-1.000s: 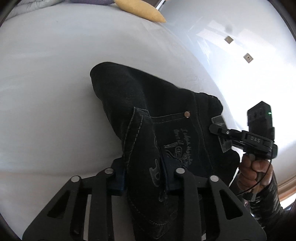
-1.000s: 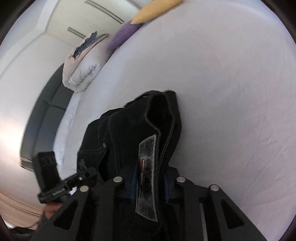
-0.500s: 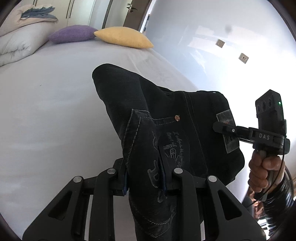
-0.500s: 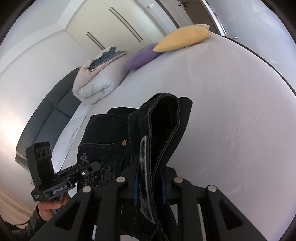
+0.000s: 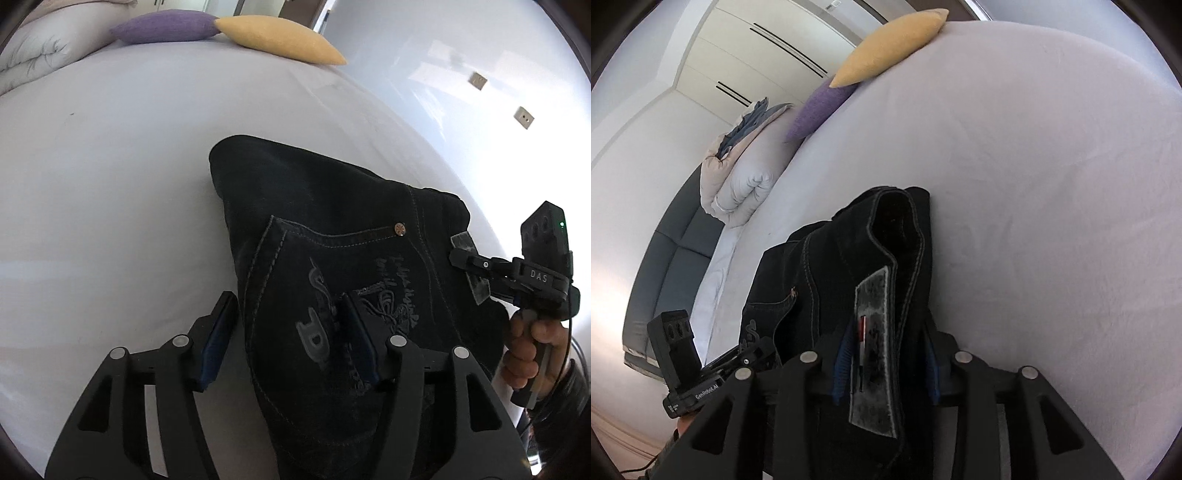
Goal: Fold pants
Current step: 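Release the bundle and lift both grippers away from the jeans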
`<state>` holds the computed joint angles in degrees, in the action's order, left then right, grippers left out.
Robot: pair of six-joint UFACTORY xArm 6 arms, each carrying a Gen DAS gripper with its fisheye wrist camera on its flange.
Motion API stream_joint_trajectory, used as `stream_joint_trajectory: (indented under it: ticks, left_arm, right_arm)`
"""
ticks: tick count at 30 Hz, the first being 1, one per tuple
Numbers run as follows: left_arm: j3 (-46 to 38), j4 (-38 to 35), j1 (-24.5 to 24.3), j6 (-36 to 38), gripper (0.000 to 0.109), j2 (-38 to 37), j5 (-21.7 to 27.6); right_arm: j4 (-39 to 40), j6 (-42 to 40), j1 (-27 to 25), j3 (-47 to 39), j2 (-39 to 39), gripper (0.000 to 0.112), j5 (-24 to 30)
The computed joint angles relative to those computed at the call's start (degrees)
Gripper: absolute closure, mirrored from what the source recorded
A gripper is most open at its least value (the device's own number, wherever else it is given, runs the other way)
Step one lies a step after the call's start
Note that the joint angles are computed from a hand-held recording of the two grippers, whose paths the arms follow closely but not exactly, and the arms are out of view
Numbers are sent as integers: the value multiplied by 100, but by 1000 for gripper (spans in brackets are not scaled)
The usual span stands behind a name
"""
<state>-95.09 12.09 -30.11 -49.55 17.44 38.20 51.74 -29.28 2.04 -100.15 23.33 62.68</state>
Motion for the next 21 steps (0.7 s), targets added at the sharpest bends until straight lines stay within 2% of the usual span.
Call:
stream_joint_trajectory:
  ticks: [2, 3, 4, 5, 7, 9, 10, 13, 14, 16, 19, 21]
  left_arm:
    - [158, 572, -97, -369, 51, -215, 29]
    - [493, 961, -142, -641, 51, -503, 9]
    - [589, 1561, -257, -987, 51, -670, 88]
    - [569, 2160, -440, -1263, 50, -813, 408]
    - [514, 3303, -863, -1810, 36, -1009, 1080]
    - [619, 4502, -1433, -2380, 15, -1291, 1738]
    - [533, 5102, -1821, -2565, 8, -1368, 2307]
    - [338, 6277, -2607, -2999, 6, -1390, 3236]
    - [211, 6429, -2782, -3042, 6, -1354, 3407]
    - [85, 6694, -3114, -3125, 6, -1405, 3866]
    - [-177, 7097, -3592, -2991, 6, -1404, 4463]
    - [-215, 7236, -3873, -2808, 6, -1552, 4603]
  right_arm:
    - [-115, 65, -4, 326, -287, 62, -244]
    - [-206, 102, 4, 590, -520, 59, -467]
    - [-317, 151, 24, 783, -695, 58, -679]
    - [-408, 177, 41, 1024, -919, 57, -895]
    - [-436, 131, 56, 1588, -1469, 55, -1303]
    - [-379, -82, 74, 2354, -2205, 52, -1845]
    - [-378, -163, 122, 2641, -2516, 48, -2090]
    - [-392, -433, 311, 3546, -3605, 35, -2948]
    - [-407, -530, 411, 3869, -4051, 31, -3317]
    - [-512, -565, 533, 4223, -4572, 13, -3830]
    - [-430, -856, 724, 4667, -5374, 9, -4594]
    - [-1036, -632, 825, 4869, -5837, 9, -4995]
